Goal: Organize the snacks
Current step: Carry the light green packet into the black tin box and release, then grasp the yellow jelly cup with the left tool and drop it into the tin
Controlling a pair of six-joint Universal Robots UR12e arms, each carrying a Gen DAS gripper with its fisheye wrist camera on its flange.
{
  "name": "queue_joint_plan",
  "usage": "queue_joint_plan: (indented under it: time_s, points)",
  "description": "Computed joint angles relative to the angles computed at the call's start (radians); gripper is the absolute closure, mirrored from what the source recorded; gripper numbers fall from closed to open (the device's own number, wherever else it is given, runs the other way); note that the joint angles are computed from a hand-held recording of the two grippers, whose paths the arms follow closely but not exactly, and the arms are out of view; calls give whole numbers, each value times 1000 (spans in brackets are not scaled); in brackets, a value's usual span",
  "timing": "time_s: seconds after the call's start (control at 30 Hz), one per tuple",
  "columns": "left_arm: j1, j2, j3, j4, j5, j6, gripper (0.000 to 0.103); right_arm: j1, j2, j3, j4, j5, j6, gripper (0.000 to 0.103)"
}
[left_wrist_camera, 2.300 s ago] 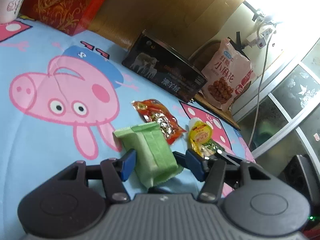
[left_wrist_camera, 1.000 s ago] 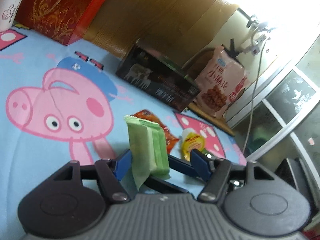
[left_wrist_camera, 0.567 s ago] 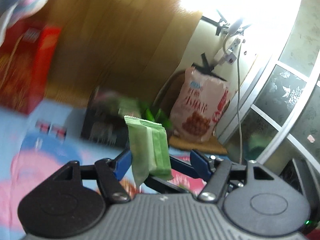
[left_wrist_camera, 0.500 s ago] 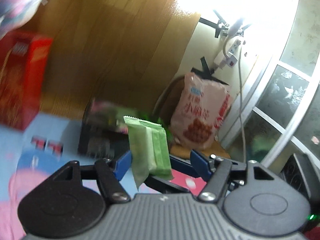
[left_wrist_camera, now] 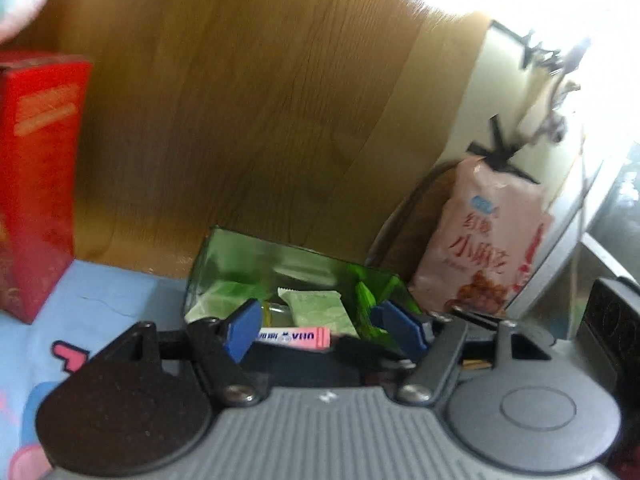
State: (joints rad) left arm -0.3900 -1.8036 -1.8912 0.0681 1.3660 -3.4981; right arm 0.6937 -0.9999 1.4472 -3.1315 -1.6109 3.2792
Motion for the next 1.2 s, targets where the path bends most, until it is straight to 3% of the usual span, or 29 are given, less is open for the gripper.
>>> queue_joint_plan:
  time_s: [0.07,0.2,0.37,0.6,0.67,0.7,0.77,0.83,0.97,1.2]
  points:
    - [8,23,-34,23,-37,-9,35,-7,-33,59,-47,32,24,54]
    - [23,54,-79,-4,-180,-38,34,-18,-108,186,-110,77,99,54]
    - [-4,61,-104,-73,-271,-4,34,-4,-167,310,-173,89,218,53]
    - [-46,57,-109,-184,-256,28,34,46,-170,331,-95,57,153,50]
    - [-58,53,-101,-226,-227,35,40,51,-166,325,-68,57,129,50]
    - [-61,49,-93,-256,-216,37,51,54,-160,316,-50,52,116,52]
    - [-67,47,-94,-246,-201,41,57,56,-147,301,-40,46,117,58]
    - [-70,45,-87,-248,-185,36,58,58,-144,296,-33,30,126,72]
    - [-57,62,-100,-194,-190,15,58,59,-141,289,-63,22,135,73]
    - [-39,71,-76,-123,-140,13,57,65,-108,218,-109,-23,16,73]
